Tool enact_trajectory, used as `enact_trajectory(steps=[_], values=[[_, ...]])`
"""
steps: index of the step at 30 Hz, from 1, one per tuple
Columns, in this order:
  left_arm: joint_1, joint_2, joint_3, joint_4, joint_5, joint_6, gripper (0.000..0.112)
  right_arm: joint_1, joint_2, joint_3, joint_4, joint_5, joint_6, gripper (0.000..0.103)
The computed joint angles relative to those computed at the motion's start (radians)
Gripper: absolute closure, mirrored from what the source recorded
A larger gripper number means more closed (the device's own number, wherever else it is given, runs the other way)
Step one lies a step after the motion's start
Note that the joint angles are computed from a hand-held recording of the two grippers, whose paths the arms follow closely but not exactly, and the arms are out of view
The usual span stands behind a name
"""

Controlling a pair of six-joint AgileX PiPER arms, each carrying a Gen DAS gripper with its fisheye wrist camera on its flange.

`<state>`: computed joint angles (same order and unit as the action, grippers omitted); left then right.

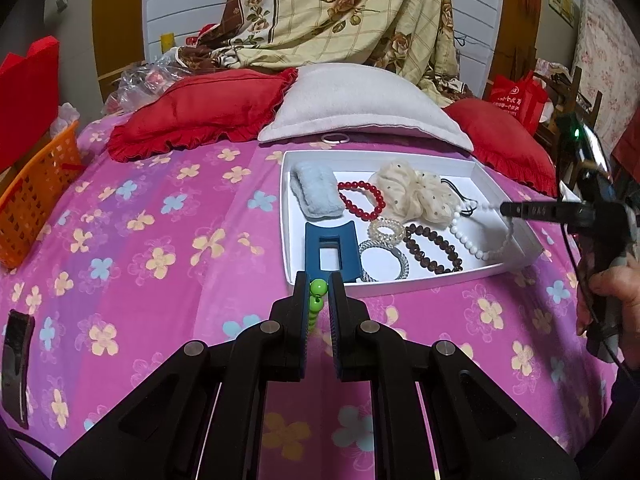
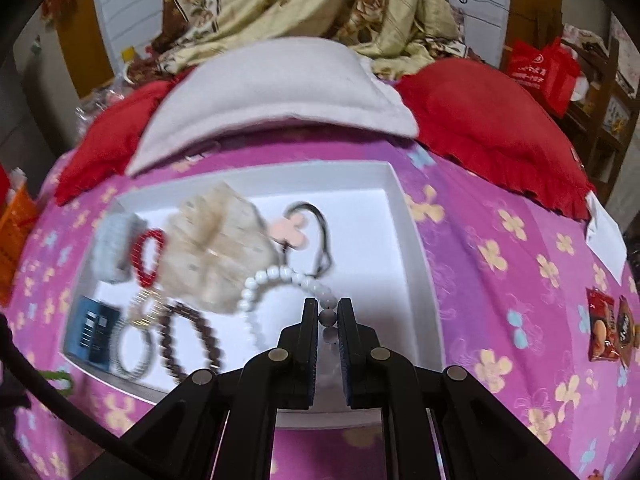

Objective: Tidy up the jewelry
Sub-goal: 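Lift the white bead bracelet into the box and open the right gripper while the left holds the green bracelet, then carry the green bead bracelet into the box and open the left gripper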

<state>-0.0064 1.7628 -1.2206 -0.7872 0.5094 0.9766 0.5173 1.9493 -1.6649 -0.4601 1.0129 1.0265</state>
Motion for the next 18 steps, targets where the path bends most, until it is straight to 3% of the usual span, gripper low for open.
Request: enact_trajectory(steps=[6,8,10,13,18], values=[[-0.005,-0.002,0.009,-0.012,0.0,0.015,0.104,-0.016,-0.023,0.088,-0.008,-0.042,0.052,0.094],[-0.004,0.002,0.006,-0.014,0.008,0.015,0.104,-0.031,-0.035,0.11,0.02,-0.07,0.059,0.089],[0.006,0.01,-0.005,-0.026,0.035,0.018,0.104,-0.036,-0.068,0.151,0.023,-0.107,0.093,0.071],[0.03,0.024,-0.023,-0.06,0.088,0.027,0.104,-0.011,-0.136,0.229,-0.034,-0.149,0.163,0.069],[0.105,0.057,-0.07,-0.148,0.241,0.026,0.104,0.058,-0.313,0.419,-0.116,-0.236,0.279,0.068]])
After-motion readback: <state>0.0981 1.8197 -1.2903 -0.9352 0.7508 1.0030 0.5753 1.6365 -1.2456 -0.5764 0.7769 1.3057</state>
